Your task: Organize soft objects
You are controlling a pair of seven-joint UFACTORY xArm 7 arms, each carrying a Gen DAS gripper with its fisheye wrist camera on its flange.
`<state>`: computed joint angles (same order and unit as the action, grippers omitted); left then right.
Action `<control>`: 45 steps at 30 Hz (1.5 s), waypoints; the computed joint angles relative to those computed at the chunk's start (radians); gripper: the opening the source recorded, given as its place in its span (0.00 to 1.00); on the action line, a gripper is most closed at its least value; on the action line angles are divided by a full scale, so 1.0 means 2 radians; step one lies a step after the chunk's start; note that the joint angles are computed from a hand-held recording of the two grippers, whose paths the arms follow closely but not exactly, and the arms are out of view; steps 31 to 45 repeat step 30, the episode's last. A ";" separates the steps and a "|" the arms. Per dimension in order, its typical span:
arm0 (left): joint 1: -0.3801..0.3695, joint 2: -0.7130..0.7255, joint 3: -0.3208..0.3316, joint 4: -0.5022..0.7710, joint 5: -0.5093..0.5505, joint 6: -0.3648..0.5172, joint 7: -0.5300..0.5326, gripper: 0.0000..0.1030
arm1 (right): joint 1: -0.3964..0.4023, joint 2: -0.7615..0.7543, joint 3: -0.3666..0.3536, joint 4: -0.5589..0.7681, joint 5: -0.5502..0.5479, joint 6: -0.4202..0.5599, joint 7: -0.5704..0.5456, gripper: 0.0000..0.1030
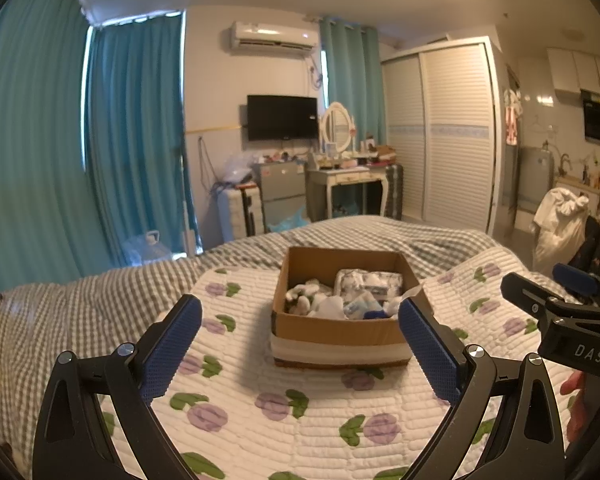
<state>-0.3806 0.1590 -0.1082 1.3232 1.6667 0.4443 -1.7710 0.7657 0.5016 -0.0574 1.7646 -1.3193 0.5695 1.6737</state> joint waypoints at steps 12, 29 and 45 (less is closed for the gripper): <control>0.001 -0.001 0.000 -0.001 -0.004 -0.002 0.003 0.98 | 0.001 0.000 -0.001 0.000 -0.001 0.001 0.001 1.00; 0.002 -0.001 0.001 -0.001 -0.006 -0.004 0.008 0.98 | 0.001 0.002 -0.001 0.001 0.001 -0.001 0.000 1.00; 0.002 -0.001 0.001 -0.001 -0.007 -0.004 0.010 0.98 | 0.001 0.002 -0.001 0.001 0.001 -0.002 0.000 1.00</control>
